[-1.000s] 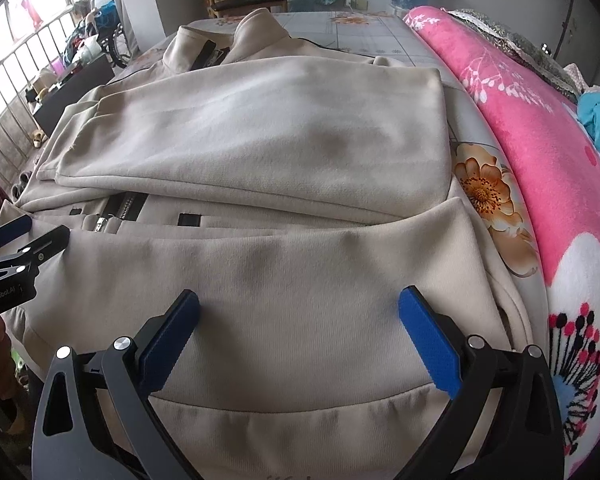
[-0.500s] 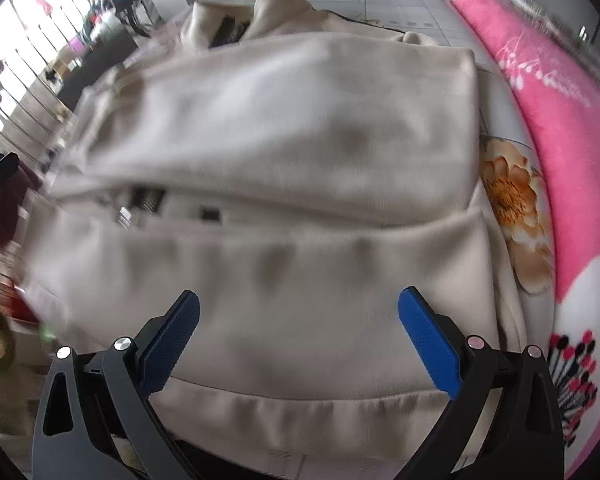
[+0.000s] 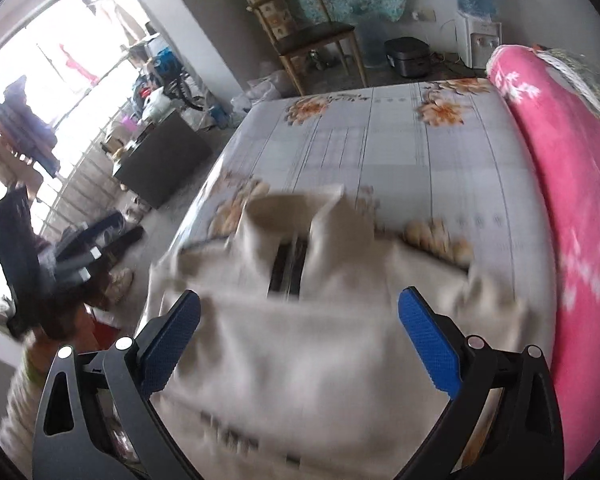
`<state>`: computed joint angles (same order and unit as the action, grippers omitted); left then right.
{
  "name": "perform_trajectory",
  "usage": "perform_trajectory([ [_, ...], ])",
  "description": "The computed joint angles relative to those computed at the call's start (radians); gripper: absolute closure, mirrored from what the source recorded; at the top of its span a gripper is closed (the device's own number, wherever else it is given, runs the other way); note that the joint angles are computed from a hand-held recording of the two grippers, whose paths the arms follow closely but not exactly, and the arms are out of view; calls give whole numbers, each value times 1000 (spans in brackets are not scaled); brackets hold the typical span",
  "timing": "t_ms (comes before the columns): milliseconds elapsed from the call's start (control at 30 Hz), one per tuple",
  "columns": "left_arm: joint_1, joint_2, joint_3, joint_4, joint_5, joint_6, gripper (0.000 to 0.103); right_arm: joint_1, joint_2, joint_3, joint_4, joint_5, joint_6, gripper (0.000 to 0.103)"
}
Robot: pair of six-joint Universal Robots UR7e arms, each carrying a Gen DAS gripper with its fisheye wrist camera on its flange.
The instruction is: Fold large clothes
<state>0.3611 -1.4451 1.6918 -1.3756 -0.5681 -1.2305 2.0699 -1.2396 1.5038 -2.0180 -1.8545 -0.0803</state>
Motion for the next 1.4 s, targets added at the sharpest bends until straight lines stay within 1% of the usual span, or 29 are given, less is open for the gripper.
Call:
perform_trajectory([
  [67, 72, 38, -3, -131, -10, 77, 30, -13, 97, -97, 29, -13, 1, 6],
  [133, 127, 71, -9, -206, -29, 111, 36, -25, 165, -155, 34, -30, 9, 10],
  [167, 148, 83, -12, -226, -36, 120, 38, -29, 195, -182, 51, -40, 23, 13],
  [200, 174, 97, -20, -248, -52, 140, 39, -37, 230, -218, 78, -52, 37, 18],
  [233, 207, 116, -28, -285, -84, 170, 40, -60, 280, -253, 98, -54, 76, 19],
  [267, 227, 126, -31, -315, -116, 200, 40, -58, 288, -269, 121, -60, 84, 22],
  [300, 242, 134, -37, -328, -142, 219, 40, -68, 308, -290, 144, -55, 101, 26],
  [333, 258, 149, -47, -326, -163, 229, 41, -81, 331, -311, 165, -46, 123, 28],
  [367, 266, 158, -52, -324, -171, 239, 41, -88, 340, -314, 172, -45, 128, 28],
  [433, 278, 176, -57, -317, -178, 248, 41, -91, 366, -326, 184, -75, 124, 33],
  [467, 281, 180, -57, -313, -180, 247, 42, -92, 375, -328, 192, -90, 123, 39],
  [500, 285, 189, -63, -302, -185, 248, 46, -96, 381, -327, 217, -89, 118, 45],
  [533, 285, 194, -68, -287, -184, 244, 55, -96, 381, -327, 217, -89, 118, 48],
  [600, 282, 202, -75, -260, -178, 241, 77, -95, 366, -309, 214, -82, 93, 56],
  [633, 276, 199, -72, -259, -180, 248, 81, -92, 357, -299, 212, -85, 80, 57],
  [700, 254, 180, -56, -252, -172, 254, 92, -79, 324, -268, 216, -91, 51, 68],
  [767, 226, 161, -45, -230, -162, 270, 96, -65, 295, -244, 218, -106, 18, 76],
  [800, 213, 152, -39, -220, -158, 273, 97, -56, 281, -231, 216, -120, 1, 81],
  [900, 149, 105, 1, -209, -149, 311, 98, -31, 209, -162, 183, -137, -48, 89],
  [1000, 99, 77, 32, -176, -150, 317, 98, -7, 127, -69, 137, -150, -105, 92],
  [1100, 58, 49, 71, -145, -170, 305, 98, 11, 65, 21, 94, -188, -152, 92],
  [1200, 22, 23, 120, -135, -185, 283, 98, 15, 27, 89, 73, -206, -176, 92],
  [1333, -7, -5, 182, -129, -249, 250, 97, 16, -38, 217, 16, -257, -235, 91],
  [1367, -9, -13, 194, -126, -269, 243, 94, 16, -38, 217, 16, -257, -235, 88],
  [1400, -9, -22, 202, -121, -294, 236, 93, 14, -46, 228, 16, -259, -244, 78],
])
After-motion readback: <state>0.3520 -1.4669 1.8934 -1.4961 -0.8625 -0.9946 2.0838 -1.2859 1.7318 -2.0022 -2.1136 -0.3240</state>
